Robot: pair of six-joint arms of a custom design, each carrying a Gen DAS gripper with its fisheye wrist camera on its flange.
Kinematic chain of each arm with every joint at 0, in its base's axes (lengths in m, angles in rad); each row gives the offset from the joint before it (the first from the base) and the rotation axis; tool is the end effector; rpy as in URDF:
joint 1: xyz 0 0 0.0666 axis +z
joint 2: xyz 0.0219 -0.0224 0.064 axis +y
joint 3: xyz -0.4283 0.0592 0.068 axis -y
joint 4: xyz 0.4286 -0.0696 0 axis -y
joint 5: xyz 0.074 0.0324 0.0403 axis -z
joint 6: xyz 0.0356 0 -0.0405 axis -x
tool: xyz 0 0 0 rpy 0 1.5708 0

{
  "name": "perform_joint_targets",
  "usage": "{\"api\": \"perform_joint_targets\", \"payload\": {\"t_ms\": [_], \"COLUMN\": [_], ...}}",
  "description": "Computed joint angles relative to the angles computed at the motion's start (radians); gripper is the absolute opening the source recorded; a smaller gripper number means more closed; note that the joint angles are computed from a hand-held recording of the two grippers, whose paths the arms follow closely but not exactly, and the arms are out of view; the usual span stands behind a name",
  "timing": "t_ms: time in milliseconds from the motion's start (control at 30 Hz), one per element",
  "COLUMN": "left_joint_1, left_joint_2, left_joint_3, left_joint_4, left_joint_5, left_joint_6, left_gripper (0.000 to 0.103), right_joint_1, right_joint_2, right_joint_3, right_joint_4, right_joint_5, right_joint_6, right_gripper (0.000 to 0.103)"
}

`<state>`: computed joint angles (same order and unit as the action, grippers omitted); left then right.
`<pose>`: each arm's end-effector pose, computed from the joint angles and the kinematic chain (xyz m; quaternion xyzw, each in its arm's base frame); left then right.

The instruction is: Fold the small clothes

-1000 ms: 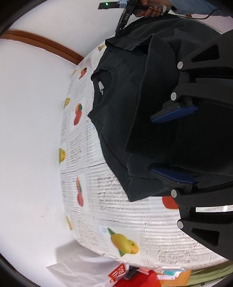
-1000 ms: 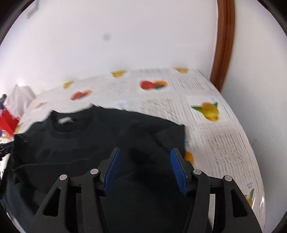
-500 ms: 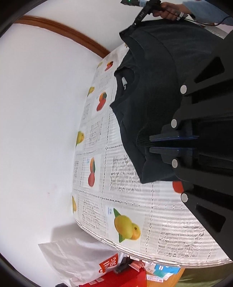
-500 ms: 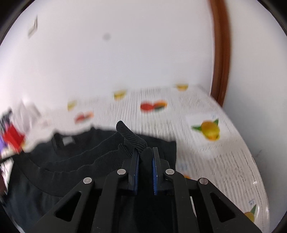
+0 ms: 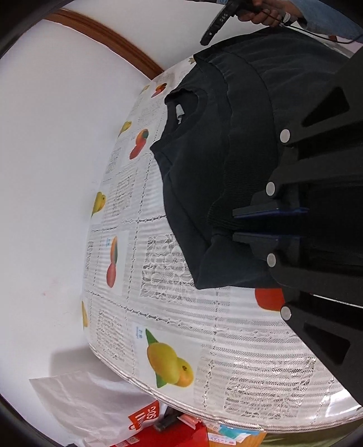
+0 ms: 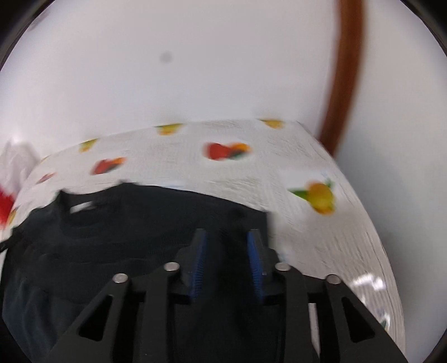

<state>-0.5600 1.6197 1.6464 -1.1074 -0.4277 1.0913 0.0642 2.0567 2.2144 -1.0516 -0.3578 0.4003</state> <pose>0.5068 -0.3008 0.4725 -0.2986 0.9013 -0.0346 0.3121 0.7700 0.0616 0.4611 -0.2711 0.8897 0.1108 0.3502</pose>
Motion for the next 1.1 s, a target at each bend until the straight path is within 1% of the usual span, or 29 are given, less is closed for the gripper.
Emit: {"api": "perform_joint_targets", "payload": {"t_ms": [67,167,233,333,367,400,467,533,567,600,667,733,767,833,900,967,1000,1067,1100], "left_joint_1": [-0.001,-0.008,-0.015,-0.023,-0.025,-0.027,-0.029,-0.028,-0.028,-0.028,-0.028,-0.028,-0.029,-0.031,-0.032,-0.031,-0.031,-0.033,-0.035], "left_joint_2": [0.001,0.001,0.001,-0.010,-0.012,-0.012,-0.009,-0.008,-0.010,-0.012,-0.014,-0.014,-0.016,-0.024,-0.030,-0.034,-0.035,-0.037,-0.037], "left_joint_3": [0.004,0.005,0.007,-0.011,-0.016,-0.020,-0.028,-0.037,-0.042,-0.045,-0.049,-0.051,-0.052,-0.058,-0.064,-0.068,-0.069,-0.069,-0.068], "left_joint_4": [-0.001,0.000,-0.005,0.019,0.026,0.029,0.033,0.044,0.053,0.058,0.064,0.068,0.069,0.078,0.084,0.085,0.086,0.082,0.080], "left_joint_5": [0.015,0.029,0.027,0.040,0.041,0.042,0.044,0.049,0.047,0.046,0.046,0.046,0.045,0.041,0.042,0.048,0.047,0.045,0.043], "left_joint_6": [-0.002,-0.008,-0.011,-0.020,-0.024,-0.028,-0.031,-0.030,-0.031,-0.033,-0.034,-0.036,-0.037,-0.039,-0.039,-0.038,-0.035,-0.026,-0.023], "left_gripper": [0.021,0.031,0.034,0.043,0.045,0.045,0.046,0.046,0.047,0.047,0.048,0.048,0.048,0.048,0.048,0.048,0.048,0.048,0.048], "right_joint_1": [0.030,0.073,0.107,0.140,0.147,0.148,0.149,0.150,0.149,0.152,0.159,0.166,0.164,0.157,0.148,0.148,0.154,0.170,0.178], "right_joint_2": [-0.017,-0.019,-0.020,-0.014,-0.014,-0.019,-0.009,-0.014,-0.021,-0.035,-0.069,-0.101,-0.110,-0.116,-0.122,-0.120,-0.116,-0.100,-0.077], "right_joint_3": [-0.022,-0.035,-0.059,-0.080,-0.089,-0.099,-0.080,-0.083,-0.093,-0.116,-0.173,-0.228,-0.241,-0.241,-0.231,-0.220,-0.214,-0.213,-0.194], "right_joint_4": [-0.024,-0.103,-0.137,-0.172,-0.178,-0.168,-0.188,-0.198,-0.196,-0.182,-0.125,-0.061,-0.041,-0.010,0.028,0.051,0.059,0.083,0.065], "right_joint_5": [-0.030,-0.062,-0.045,-0.004,0.014,0.018,0.022,0.028,0.029,0.031,0.059,0.076,0.073,0.041,-0.013,-0.045,-0.044,0.009,0.038], "right_joint_6": [0.041,0.117,0.172,0.221,0.224,0.222,0.229,0.255,0.276,0.310,0.340,0.356,0.344,0.294,0.234,0.195,0.185,0.191,0.195], "right_gripper": [0.047,0.049,0.049,0.050,0.050,0.050,0.050,0.045,0.035,0.022,0.007,0.005,0.004,0.004,0.004,0.004,0.004,0.004,0.004]}}
